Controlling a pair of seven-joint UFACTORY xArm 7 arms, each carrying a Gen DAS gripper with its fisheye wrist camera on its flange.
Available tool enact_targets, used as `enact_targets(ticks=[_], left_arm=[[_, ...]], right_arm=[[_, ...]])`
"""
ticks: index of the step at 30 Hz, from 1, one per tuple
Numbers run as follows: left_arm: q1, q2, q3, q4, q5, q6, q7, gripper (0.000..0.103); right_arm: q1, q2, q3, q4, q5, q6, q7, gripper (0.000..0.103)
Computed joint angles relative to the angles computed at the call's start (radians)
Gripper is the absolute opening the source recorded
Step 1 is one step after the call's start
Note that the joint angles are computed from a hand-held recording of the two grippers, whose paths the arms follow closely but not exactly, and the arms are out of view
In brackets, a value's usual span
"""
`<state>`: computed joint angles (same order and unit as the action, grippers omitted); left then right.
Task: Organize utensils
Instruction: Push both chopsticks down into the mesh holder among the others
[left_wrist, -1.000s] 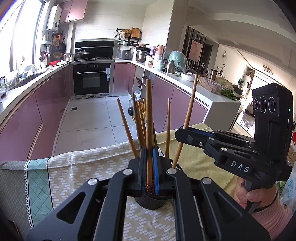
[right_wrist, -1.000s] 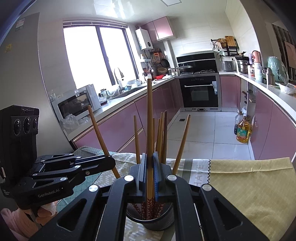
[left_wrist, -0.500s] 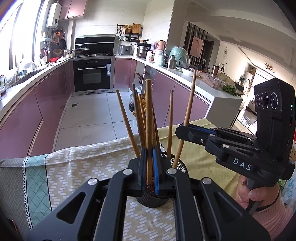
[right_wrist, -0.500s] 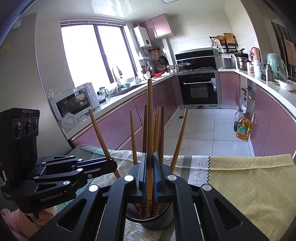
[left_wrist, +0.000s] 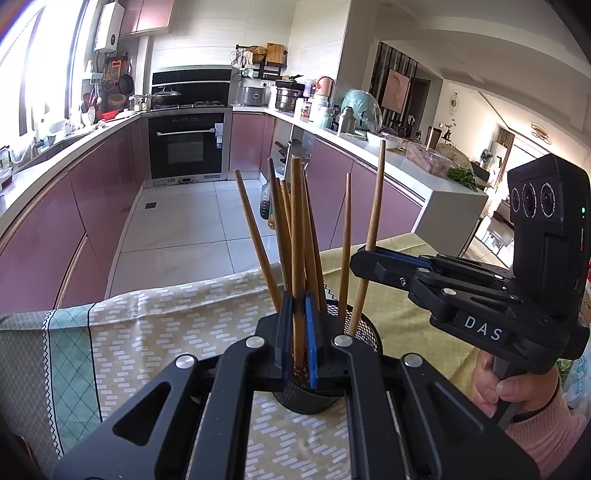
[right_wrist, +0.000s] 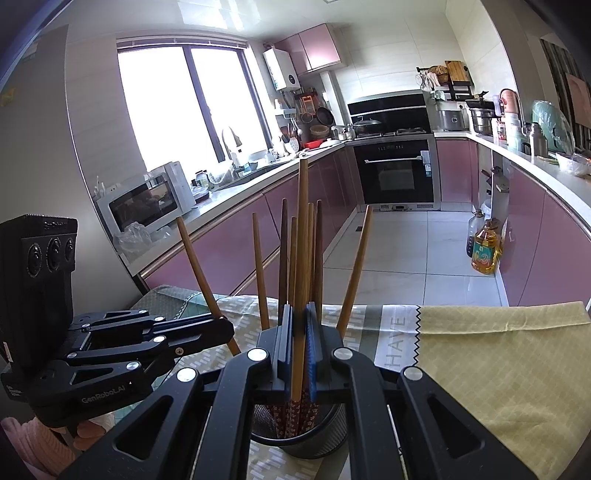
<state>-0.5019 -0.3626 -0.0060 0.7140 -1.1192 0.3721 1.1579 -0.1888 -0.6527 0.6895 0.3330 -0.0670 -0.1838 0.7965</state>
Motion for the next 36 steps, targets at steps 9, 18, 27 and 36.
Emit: enact_targets(ticks=[9, 18, 27, 36], left_arm=[[0.005, 0.015, -0.005, 0.01, -0.007, -0.003, 0.002, 0.007], [0.01, 0.037, -0.013, 0.023, -0.014, -0.01, 0.001, 0.007], [0.017, 0.066, -0.024, 0.042, -0.017, -0.025, -0.002, 0.008], [0.025, 0.098, -0.042, 0.062, -0.014, -0.043, -0.013, 0.008]], right_arm=[[-0.005, 0.005, 0.003, 0.002, -0.001, -0.002, 0.0, 0.006], [-0.021, 0.029, 0.005, -0.001, 0.005, -0.022, -0.012, 0.006], [-0.016, 0.045, -0.001, 0.001, 0.024, -0.028, -0.034, 0.006], [-0.012, 0.056, -0.005, 0.002, 0.037, -0.032, -0.052, 0.006]])
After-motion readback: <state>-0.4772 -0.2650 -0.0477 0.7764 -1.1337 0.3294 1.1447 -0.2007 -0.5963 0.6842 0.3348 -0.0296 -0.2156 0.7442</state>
